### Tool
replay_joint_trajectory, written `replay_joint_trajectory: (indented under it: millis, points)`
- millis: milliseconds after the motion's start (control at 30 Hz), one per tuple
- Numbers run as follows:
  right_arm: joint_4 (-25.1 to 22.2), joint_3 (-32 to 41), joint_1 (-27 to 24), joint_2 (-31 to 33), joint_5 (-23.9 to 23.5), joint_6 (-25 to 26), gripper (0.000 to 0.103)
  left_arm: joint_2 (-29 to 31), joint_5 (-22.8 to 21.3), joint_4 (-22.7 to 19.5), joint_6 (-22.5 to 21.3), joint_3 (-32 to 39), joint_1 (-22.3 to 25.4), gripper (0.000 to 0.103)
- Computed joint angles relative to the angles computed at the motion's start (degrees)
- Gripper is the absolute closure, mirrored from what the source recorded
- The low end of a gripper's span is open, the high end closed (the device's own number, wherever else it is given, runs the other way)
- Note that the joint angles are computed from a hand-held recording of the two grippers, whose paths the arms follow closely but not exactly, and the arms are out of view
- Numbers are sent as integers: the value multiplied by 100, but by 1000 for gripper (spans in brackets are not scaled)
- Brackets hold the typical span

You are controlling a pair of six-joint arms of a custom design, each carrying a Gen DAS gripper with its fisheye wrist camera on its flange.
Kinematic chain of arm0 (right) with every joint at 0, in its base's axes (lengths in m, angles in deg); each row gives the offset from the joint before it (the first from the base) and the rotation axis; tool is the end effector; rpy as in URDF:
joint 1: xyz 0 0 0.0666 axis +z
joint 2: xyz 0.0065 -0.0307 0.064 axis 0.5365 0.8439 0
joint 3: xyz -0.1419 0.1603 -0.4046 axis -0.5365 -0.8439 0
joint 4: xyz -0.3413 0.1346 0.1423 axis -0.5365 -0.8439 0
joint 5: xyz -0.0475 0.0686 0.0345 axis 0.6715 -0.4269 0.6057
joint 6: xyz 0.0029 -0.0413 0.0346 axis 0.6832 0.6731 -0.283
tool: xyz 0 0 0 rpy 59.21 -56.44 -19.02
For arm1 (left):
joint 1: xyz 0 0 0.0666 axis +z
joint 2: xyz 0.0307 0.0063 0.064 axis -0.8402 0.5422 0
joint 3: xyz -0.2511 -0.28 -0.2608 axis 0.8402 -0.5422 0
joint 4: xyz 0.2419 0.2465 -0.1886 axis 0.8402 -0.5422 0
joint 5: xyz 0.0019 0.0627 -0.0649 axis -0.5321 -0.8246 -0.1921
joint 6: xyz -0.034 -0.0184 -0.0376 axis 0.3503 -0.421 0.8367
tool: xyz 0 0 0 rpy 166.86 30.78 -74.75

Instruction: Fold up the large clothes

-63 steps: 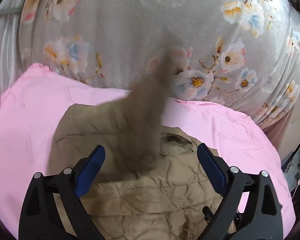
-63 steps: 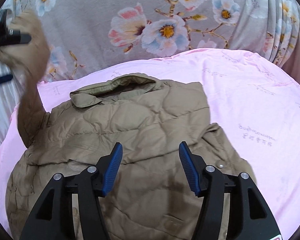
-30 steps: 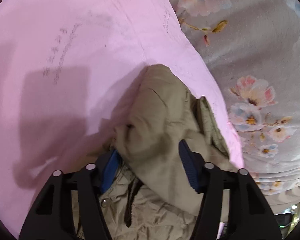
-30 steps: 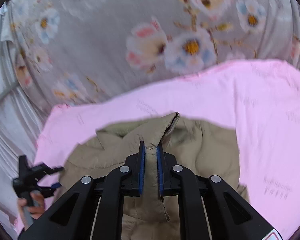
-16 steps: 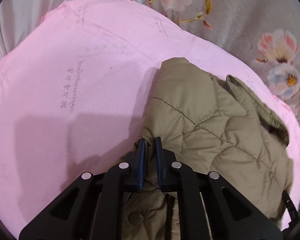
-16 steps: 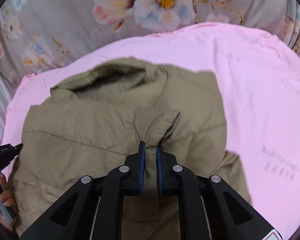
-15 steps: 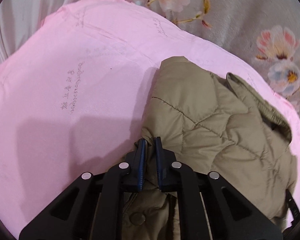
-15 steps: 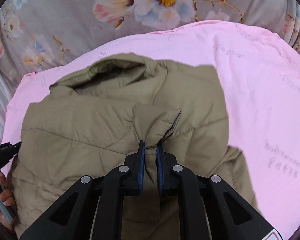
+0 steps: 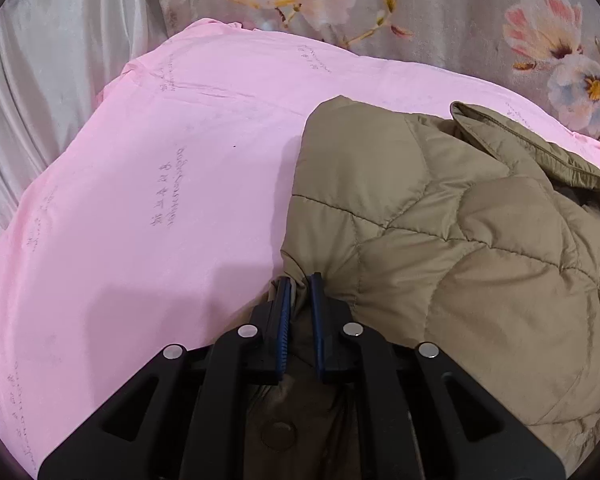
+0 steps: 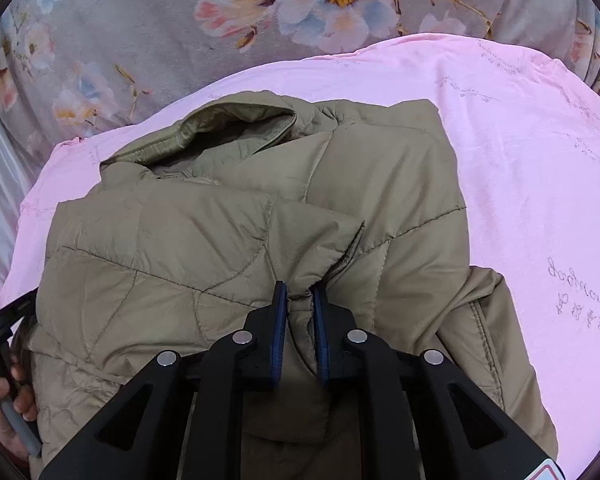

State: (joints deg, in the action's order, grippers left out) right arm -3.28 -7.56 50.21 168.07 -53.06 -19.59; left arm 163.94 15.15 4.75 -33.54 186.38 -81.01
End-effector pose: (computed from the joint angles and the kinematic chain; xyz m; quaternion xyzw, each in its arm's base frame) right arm 0.5523 0.1661 0.3695 0.2314 0.9072 0.0436 0.3485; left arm 0.6974 -0.2977 0.3537 0.0253 0.9360 0.0188 0.3507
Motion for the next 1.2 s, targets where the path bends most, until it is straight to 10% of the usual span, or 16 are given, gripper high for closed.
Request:
replay_joint_trajectory:
  millis: [100, 233, 467, 700, 900, 1200]
  points:
    - [-127, -63, 35, -299, 204, -118, 54, -309, 193, 352, -89, -371, 80, 92]
    - [-126, 27, 80, -682, 809, 11, 46, -840, 86, 793, -237, -677, 118, 81]
    - [-591, 1237, 291, 8, 360, 570, 85, -494, 594, 38, -413, 630, -334, 81]
    - [-938, 1710, 428, 804, 130, 722, 90, 605, 617, -940, -530, 1801, -728, 81]
    - [-561, 1354, 544, 965, 453, 882, 92, 471, 357, -34, -714, 886, -763, 81]
    - [-528, 1339, 558, 989, 527, 909, 91, 489, 155, 3, -826, 823, -800, 81]
